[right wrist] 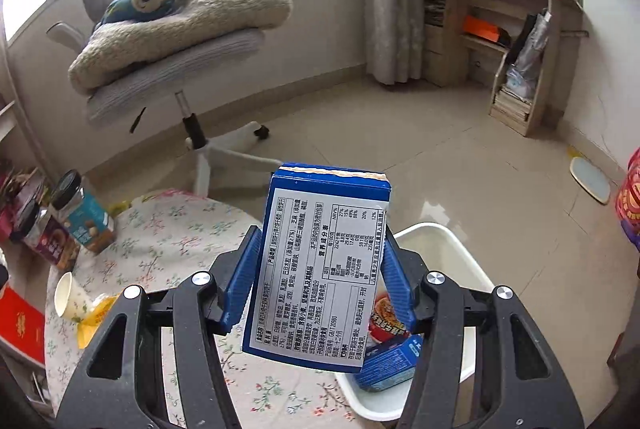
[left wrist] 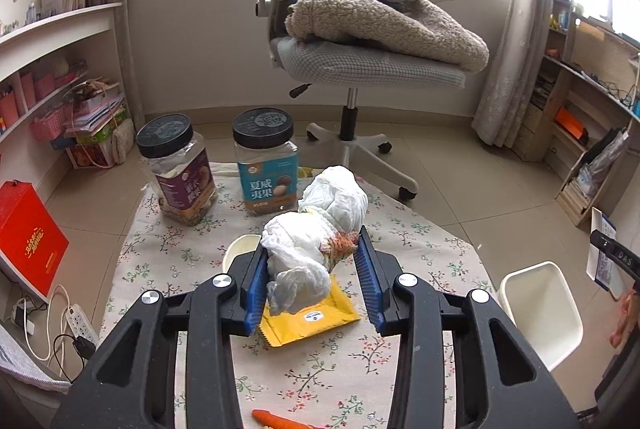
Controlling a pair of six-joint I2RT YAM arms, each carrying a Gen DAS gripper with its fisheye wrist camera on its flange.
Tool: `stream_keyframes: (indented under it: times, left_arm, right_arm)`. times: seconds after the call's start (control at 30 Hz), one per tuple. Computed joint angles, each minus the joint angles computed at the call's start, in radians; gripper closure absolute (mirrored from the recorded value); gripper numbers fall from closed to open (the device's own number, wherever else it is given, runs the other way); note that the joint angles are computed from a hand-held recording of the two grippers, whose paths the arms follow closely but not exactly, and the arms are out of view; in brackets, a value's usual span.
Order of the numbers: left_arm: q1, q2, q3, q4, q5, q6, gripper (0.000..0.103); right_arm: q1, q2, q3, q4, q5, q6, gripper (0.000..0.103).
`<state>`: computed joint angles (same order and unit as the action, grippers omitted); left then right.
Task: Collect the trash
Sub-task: 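Carry the tissue and small box over the bin and open both tools, then move both tools back over the table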
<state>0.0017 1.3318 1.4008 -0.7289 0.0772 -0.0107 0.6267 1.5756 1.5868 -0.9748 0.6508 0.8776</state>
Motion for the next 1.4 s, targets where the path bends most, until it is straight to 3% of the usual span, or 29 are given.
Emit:
stream_keyframes:
  times: [0.2, 0.3, 0.43, 0.7, 0.97, 1.07, 1.1, 1.13, 1.27, 1.4]
  left_arm:
    - [-0.170, 0.014, 0.019, -0.002, -0.054, -0.060, 0.064]
    - [-0.263, 0.034, 0.038, -0.010, -0.068, -0.111, 0.064]
    - [-0.422, 0.053, 0.036, 0.010, -0.125, -0.153, 0.064]
    - [-0.657, 0.206, 0.141, 0.008, -0.166, -0.282, 0.064]
    - [-0.795, 0.407, 0.354, -0.048, -0.140, -0.368, 0.063]
    - [-0.820, 0.496, 0.451, -0.071, -0.092, -0.415, 0.055]
    - [-0.824, 0.520, 0.477, -0.078, -0.075, -0.434, 0.039]
    - [-0.827, 0.537, 0.493, -0.081, -0.068, -0.451, 0.033]
    - [-0.831, 0.540, 0.501, -0.097, -0.082, -0.449, 0.033]
    - [-0.828, 0.486, 0.459, -0.108, -0.172, -0.399, 0.031]
  right_arm:
    - [-0.080, -0.111, -0.115, 0.033, -0.046, 0.045, 0.044]
    - [-0.105, -0.169, -0.158, 0.037, -0.035, 0.084, 0.024]
    - [-0.136, -0.240, -0.203, 0.040, -0.021, 0.113, 0.016]
    - [-0.199, -0.377, -0.285, 0.017, 0.035, 0.141, 0.011]
    - [-0.351, -0.518, -0.382, 0.021, -0.009, 0.114, 0.011]
    - [-0.398, -0.557, -0.407, 0.020, -0.024, 0.103, 0.011]
    - [-0.409, -0.567, -0.415, 0.021, -0.028, 0.104, 0.011]
    - [-0.417, -0.576, -0.421, 0.020, -0.031, 0.108, 0.011]
    - [-0.420, -0.583, -0.427, 0.020, -0.039, 0.111, 0.011]
    - [-0.339, -0.545, -0.398, 0.007, 0.019, 0.114, 0.011]
